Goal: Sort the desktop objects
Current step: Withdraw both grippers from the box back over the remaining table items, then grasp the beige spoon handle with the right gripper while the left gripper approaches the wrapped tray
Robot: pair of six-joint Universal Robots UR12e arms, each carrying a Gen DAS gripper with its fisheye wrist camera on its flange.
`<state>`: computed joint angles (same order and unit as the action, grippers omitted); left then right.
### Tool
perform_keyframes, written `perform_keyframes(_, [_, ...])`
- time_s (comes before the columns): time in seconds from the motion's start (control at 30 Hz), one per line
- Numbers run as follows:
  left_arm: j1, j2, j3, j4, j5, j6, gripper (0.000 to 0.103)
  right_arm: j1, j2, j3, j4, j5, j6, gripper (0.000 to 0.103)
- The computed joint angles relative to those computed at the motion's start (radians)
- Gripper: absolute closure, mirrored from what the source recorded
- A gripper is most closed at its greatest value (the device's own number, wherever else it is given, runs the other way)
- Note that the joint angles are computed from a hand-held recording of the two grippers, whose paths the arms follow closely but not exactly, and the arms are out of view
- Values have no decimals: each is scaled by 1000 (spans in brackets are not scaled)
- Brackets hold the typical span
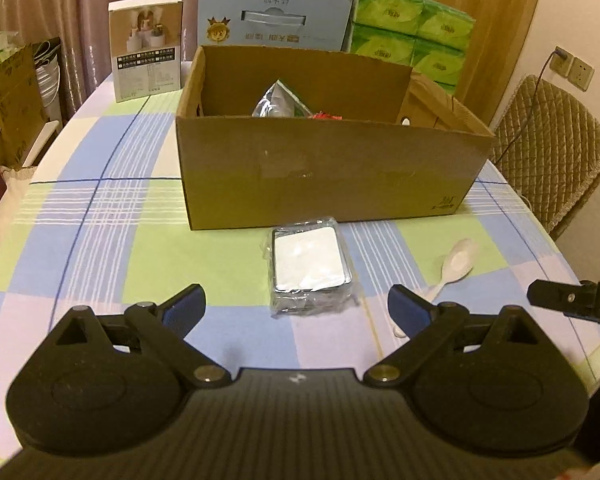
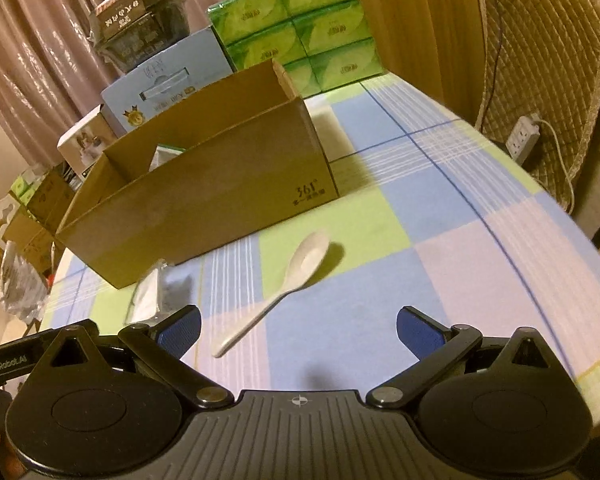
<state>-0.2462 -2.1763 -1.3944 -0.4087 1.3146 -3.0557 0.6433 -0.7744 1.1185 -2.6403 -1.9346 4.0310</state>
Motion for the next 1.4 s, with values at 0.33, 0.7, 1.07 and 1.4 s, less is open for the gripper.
perform_keyframes(0.33, [-9,-49,32,-4,2,51,7,2,52,-41,-14,-40,-57,2])
perform_keyframes(0.7, [-4,-80,55,17,-16,25,7,-9,114,-131,56,-60,-69,9])
perform_keyframes(1.07, [-2,-91,65,28,-16,27,7,-10,211,-289,149,-123,-170,45])
perform_keyframes(1.4, [-4,-96,72,15,-22,41,7,-8,265,-364,162,-147,-307,73])
